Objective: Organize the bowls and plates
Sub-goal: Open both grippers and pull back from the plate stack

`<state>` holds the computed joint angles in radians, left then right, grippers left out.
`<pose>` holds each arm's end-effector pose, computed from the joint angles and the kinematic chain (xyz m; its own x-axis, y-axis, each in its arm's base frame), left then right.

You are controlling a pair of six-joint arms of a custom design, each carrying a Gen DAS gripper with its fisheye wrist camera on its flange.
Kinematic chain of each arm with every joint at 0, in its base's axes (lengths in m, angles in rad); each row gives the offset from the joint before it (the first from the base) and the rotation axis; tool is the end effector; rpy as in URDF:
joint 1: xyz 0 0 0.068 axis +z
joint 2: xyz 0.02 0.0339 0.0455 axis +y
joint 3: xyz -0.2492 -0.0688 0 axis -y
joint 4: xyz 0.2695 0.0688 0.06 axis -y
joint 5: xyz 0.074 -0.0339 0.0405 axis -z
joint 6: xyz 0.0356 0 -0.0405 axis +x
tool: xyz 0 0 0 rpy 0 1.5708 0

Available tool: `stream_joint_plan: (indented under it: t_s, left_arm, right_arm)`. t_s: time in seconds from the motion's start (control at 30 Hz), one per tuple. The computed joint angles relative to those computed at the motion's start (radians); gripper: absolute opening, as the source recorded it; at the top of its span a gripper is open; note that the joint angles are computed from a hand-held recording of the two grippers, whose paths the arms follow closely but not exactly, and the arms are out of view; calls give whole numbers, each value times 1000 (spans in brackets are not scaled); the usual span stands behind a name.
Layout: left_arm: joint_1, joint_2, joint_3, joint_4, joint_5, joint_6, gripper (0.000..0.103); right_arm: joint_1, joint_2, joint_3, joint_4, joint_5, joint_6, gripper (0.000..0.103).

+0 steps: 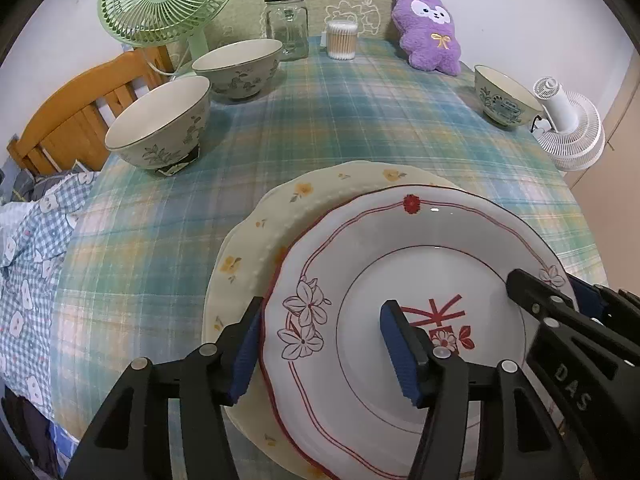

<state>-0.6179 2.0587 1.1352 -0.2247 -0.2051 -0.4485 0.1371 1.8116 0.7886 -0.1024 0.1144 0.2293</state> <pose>0.3236 -0.2211 0.0555 -0.8863 0.1091 -0.4501 0.1274 0.9918 -0.0105 0.3157 0.0395 0.0580 -0.8904 0.1051 -0.4430 0.1184 0.9930 -0.0024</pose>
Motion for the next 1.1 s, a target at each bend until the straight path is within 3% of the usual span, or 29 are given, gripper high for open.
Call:
stream_joint_plan:
  t_s: [0.13, 0.23, 0.57, 0.67, 0.8, 1.1]
  left_arm:
    - [1, -9, 12, -44, 2, -6, 61]
    - [-26, -19, 16, -69, -77, 2, 74]
    - [9, -32, -15, -54, -56, -10, 74]
    - [20, -49, -29, -53, -56, 0, 75]
    - [44, -83, -66, -38, -41, 5, 78]
    - [118, -205, -161, -5, 18, 40, 80]
  right_arm:
    - [-10, 13, 1, 29, -27, -10, 34]
    - [11, 11, -2, 55, -24, -15, 32]
    - [52, 60, 32, 100, -16, 4, 34]
    - [65, 74, 53, 82, 6, 15, 39]
    - [69, 68, 73, 31, -3, 16, 61]
    - [139, -42, 96, -65, 39, 42, 69]
